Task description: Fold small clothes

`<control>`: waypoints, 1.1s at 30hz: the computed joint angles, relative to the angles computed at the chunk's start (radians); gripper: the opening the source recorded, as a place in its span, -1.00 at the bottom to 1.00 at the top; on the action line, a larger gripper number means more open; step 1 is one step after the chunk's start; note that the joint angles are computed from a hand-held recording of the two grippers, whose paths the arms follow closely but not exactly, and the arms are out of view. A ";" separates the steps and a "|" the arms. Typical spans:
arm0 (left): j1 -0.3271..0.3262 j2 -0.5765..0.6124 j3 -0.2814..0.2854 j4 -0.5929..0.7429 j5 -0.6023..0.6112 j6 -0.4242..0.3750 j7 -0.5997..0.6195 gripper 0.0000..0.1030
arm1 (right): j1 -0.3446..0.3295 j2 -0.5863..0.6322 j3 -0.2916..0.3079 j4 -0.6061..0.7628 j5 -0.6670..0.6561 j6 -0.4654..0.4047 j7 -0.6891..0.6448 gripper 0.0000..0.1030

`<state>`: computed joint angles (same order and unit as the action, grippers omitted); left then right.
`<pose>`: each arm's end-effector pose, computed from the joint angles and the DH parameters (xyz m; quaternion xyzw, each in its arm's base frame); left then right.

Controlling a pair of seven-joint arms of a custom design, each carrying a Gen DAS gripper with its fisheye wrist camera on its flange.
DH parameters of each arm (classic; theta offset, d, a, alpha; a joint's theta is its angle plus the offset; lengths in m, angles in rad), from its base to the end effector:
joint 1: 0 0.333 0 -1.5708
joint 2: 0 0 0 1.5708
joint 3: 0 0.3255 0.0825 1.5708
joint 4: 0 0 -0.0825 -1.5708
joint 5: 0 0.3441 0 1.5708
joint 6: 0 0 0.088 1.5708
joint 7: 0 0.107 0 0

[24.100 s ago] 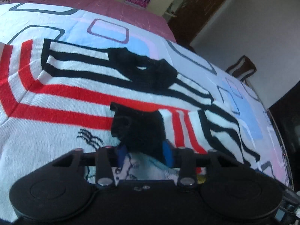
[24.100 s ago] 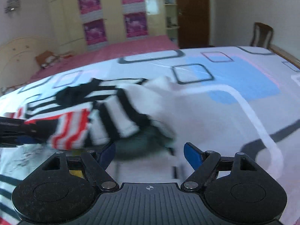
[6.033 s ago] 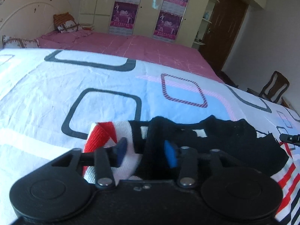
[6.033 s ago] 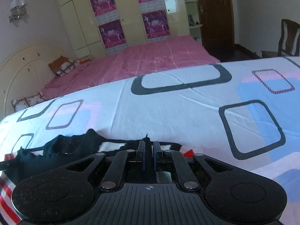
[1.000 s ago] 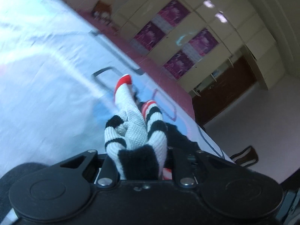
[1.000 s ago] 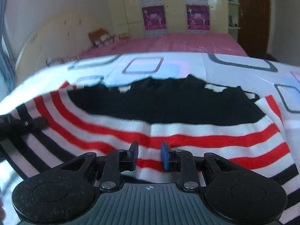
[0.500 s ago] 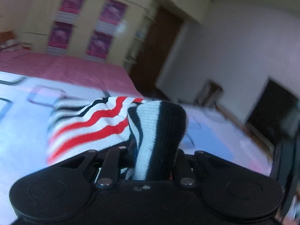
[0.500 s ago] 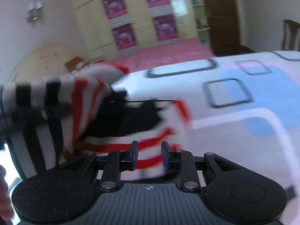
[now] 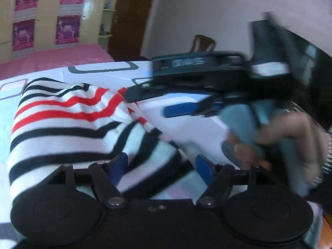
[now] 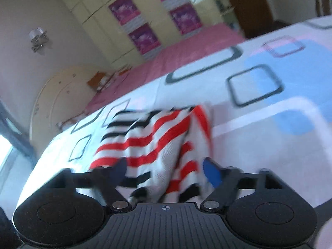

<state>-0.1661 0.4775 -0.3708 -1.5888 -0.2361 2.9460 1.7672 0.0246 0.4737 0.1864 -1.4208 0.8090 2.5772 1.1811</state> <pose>0.6342 -0.2944 0.5058 -0.4922 0.7450 -0.4295 0.1353 0.6997 0.1060 0.5245 -0.6280 0.6286 -0.0126 0.4586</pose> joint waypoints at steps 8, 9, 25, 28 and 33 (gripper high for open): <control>0.044 -0.168 0.045 -0.225 -0.080 0.124 -0.064 0.36 | 0.025 0.085 -0.011 0.090 -0.066 -0.093 0.097 0.17; 0.020 -0.178 0.089 -0.238 -0.057 0.141 -0.116 0.36 | 0.025 0.096 -0.009 0.101 -0.073 -0.097 0.105 0.13; -0.001 -0.063 0.161 -0.089 0.188 0.115 -0.427 0.33 | 0.015 -0.002 0.001 -0.044 -0.077 0.107 0.003 -0.74; -0.064 -0.060 0.236 -0.090 0.245 0.122 -0.472 0.35 | -0.022 0.009 0.019 -0.038 -0.031 0.025 0.012 -0.74; -0.049 -0.075 0.236 -0.108 0.259 0.108 -0.487 0.34 | -0.034 0.003 0.025 -0.028 0.048 0.024 -0.012 0.34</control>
<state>-0.2154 0.4029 -0.1353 -1.6964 0.0229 3.0535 1.2806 -0.0099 0.4768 0.2115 -1.4486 0.8573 2.6008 1.1695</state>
